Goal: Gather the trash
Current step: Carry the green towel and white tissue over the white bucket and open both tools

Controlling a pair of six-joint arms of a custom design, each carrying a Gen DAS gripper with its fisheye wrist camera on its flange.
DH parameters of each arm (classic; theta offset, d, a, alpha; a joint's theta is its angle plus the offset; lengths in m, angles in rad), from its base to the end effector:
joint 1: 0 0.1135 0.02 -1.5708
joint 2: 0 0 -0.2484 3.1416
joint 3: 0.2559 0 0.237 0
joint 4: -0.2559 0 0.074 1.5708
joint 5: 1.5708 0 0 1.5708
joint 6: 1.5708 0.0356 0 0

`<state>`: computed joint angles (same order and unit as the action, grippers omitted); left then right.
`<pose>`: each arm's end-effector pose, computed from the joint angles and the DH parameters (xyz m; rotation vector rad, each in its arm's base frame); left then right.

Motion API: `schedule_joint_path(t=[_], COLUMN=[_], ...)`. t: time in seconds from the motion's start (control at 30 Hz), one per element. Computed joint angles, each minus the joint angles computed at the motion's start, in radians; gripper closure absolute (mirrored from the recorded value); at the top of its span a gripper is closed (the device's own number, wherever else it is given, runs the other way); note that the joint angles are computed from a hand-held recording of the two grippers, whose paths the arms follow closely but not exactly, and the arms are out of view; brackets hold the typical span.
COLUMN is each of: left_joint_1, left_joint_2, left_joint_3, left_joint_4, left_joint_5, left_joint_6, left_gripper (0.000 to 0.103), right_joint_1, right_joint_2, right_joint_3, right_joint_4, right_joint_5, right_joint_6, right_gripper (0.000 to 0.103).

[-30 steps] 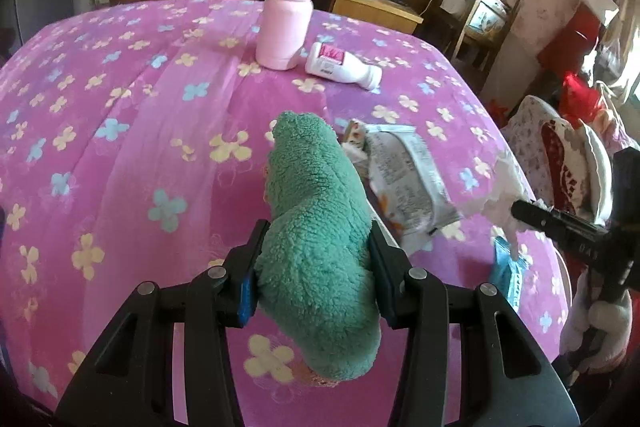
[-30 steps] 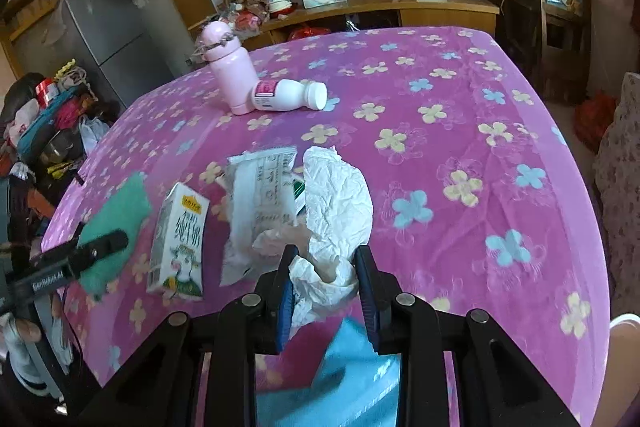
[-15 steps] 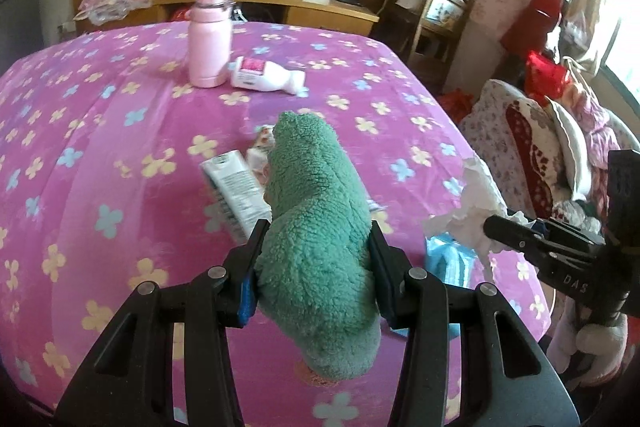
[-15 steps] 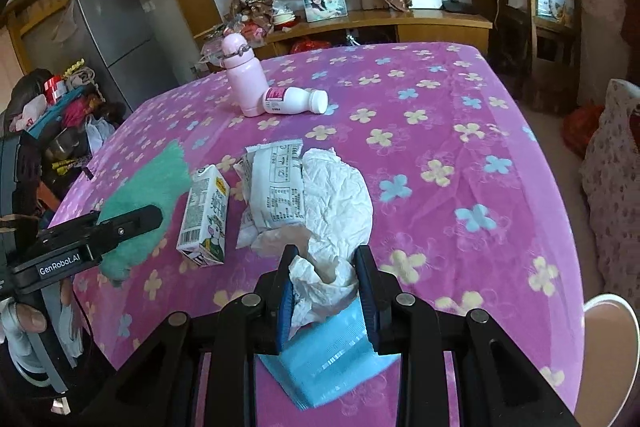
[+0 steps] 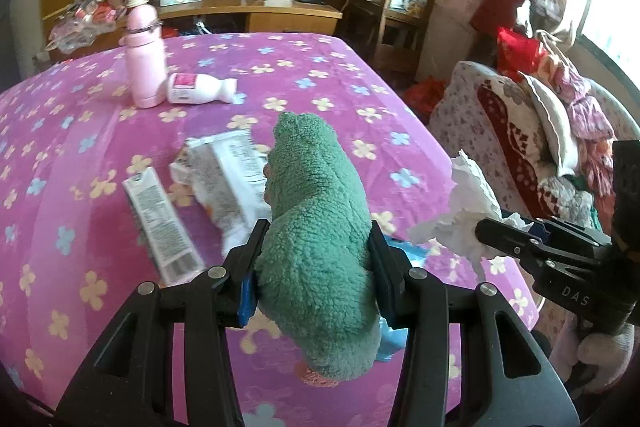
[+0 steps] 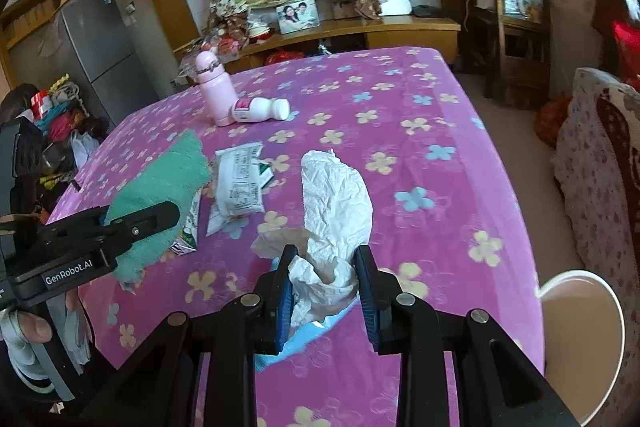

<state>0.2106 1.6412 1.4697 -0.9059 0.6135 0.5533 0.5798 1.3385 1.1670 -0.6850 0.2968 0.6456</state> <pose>0.3196 0.0474 0.2905 0.6038 2.3552 -0.4849 0.2314 0.1391 0.2936 0.2115 2.3801 0.2202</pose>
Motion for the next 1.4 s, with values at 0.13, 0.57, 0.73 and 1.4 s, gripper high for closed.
schedule_joint_path(t=[0.13, 0.57, 0.73, 1.4], left_joint_1=[-0.057, -0.293, -0.399, -0.626], left_joint_2=[-0.045, -0.165, -0.191, -0.179], left_joint_3=[-0.050, -0.168, -0.199, -0.235], left_joint_4=[0.025, 0.098, 0.124, 0.170], left_joint_5=[-0.013, -0.087, -0.130, -0.221], left_joint_6=[-0.024, -0.130, -0.171, -0.287], left_gripper=[0.059, 0.059, 0.059, 0.059], right_joint_1=[-0.010, -0.090, -0.130, -0.471], right_joint_2=[-0.071, -0.316, -0.410, -0.696], right_joint_3=[-0.043, -0.175, -0.223, -0.342], right_joint_4=[-0.032, -0.154, -0.203, -0.319], right_joint_5=[0.018, 0.036, 0.034, -0.120], right_joint_6=[0.013, 0.038, 0.046, -0.102], right_gripper=[0.075, 0.075, 0.075, 0.075])
